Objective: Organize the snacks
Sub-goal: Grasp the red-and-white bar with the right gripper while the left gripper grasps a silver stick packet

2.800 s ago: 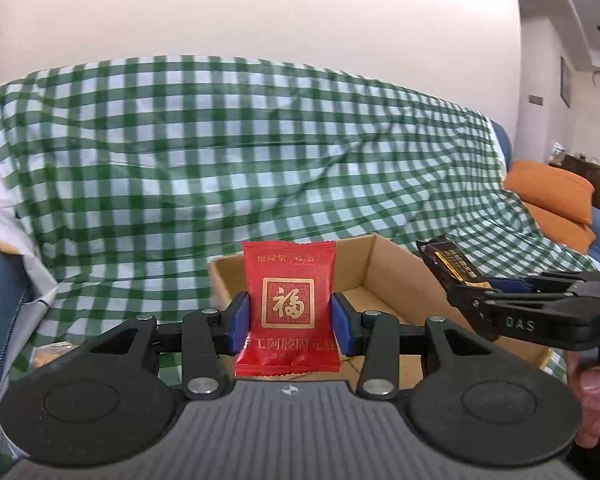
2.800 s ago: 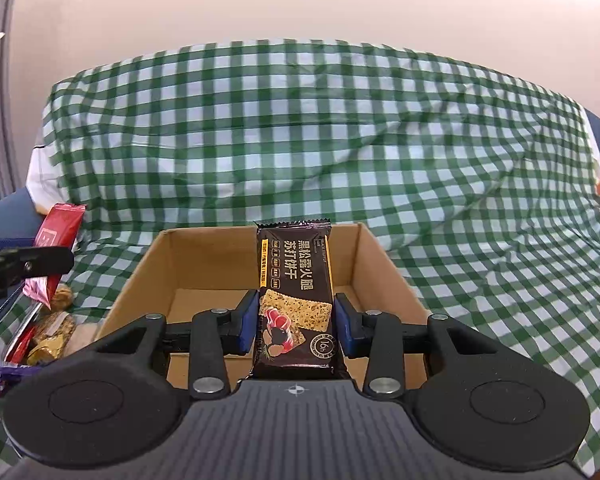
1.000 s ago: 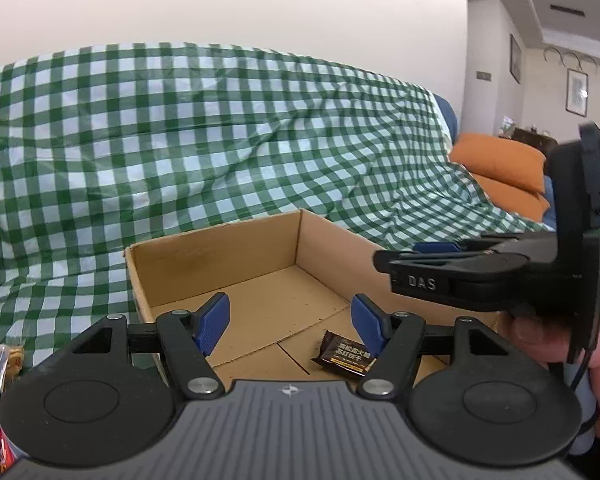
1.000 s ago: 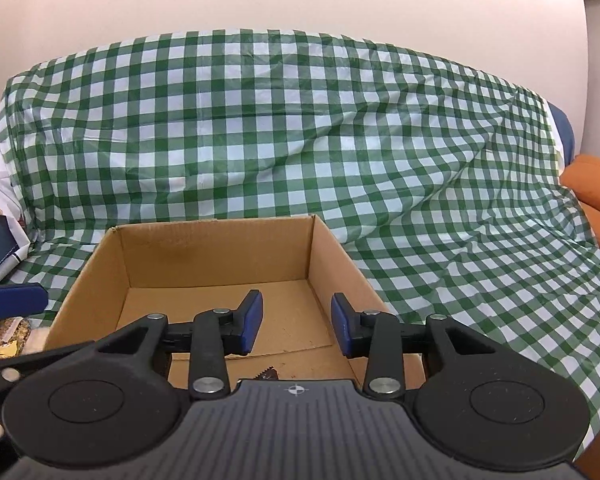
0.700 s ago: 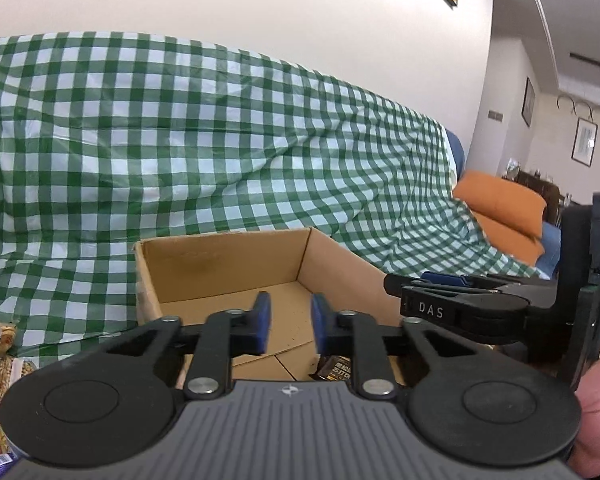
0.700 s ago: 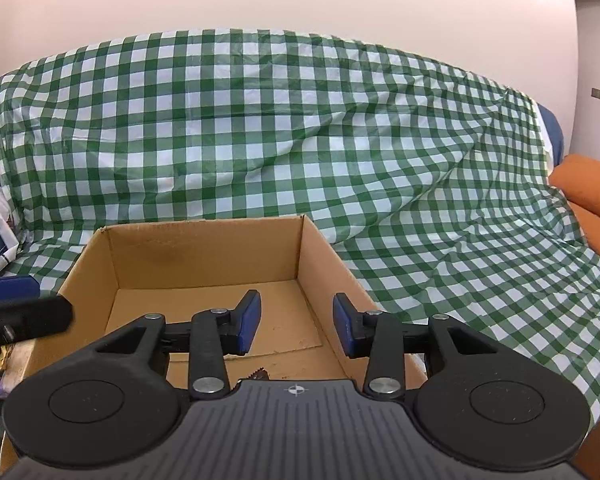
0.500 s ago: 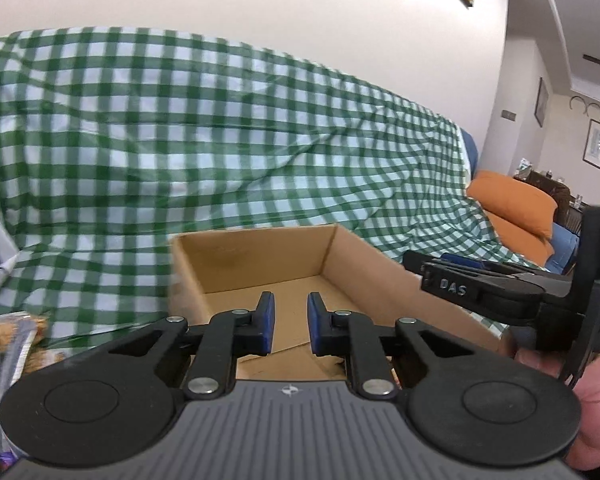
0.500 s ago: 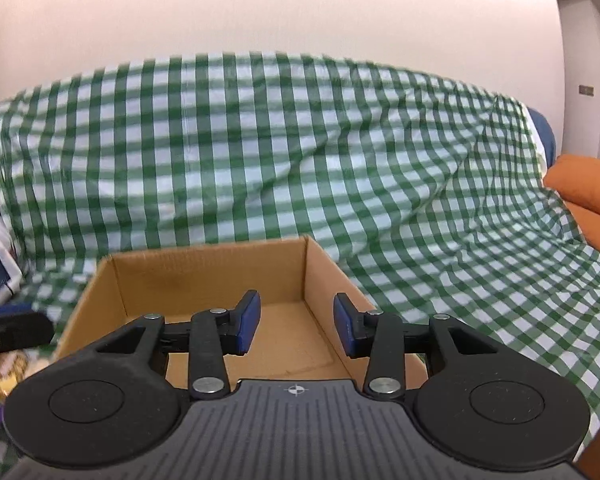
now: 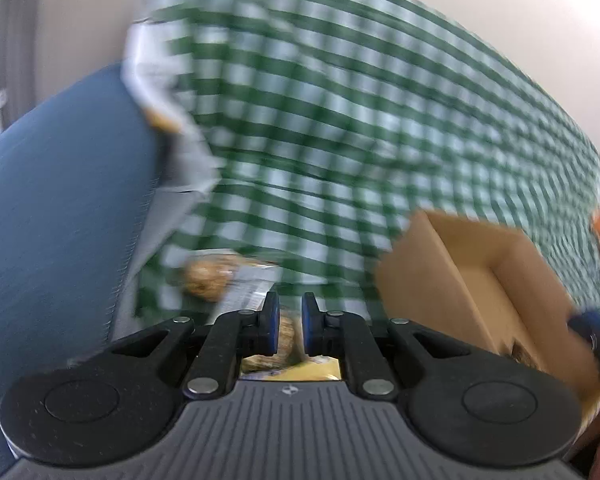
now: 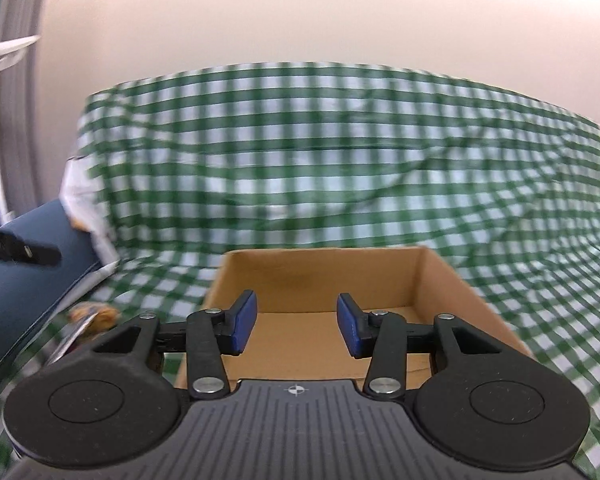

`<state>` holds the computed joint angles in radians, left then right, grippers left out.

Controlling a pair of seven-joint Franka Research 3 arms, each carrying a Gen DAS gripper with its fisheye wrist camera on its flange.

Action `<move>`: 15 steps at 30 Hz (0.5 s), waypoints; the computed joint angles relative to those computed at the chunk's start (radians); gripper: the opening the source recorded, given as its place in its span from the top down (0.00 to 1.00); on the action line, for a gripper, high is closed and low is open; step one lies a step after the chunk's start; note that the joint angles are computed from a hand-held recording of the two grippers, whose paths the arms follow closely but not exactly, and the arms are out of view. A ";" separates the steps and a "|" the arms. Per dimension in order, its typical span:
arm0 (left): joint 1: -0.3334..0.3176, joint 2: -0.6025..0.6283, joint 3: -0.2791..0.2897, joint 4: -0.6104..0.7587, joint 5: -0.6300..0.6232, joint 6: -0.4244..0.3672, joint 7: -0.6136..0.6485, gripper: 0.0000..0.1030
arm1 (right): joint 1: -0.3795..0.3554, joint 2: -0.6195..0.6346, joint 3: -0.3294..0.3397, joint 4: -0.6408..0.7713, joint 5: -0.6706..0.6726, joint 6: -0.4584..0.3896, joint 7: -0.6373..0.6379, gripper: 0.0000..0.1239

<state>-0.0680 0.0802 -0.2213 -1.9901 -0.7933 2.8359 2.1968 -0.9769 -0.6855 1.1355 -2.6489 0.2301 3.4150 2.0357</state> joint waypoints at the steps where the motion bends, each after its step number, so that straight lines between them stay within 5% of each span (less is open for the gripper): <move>1: 0.014 0.008 0.004 0.015 -0.050 -0.027 0.005 0.89 | 0.005 0.008 0.000 0.001 -0.010 0.007 -0.008 0.68; 9: 0.032 0.087 0.043 0.083 0.263 -0.124 -0.393 0.89 | 0.106 0.170 -0.023 0.035 -0.033 0.063 -0.130 0.72; 15: 0.070 0.131 0.012 0.125 0.326 -0.174 -0.467 0.85 | 0.163 0.333 0.014 0.112 -0.053 0.040 -0.250 0.72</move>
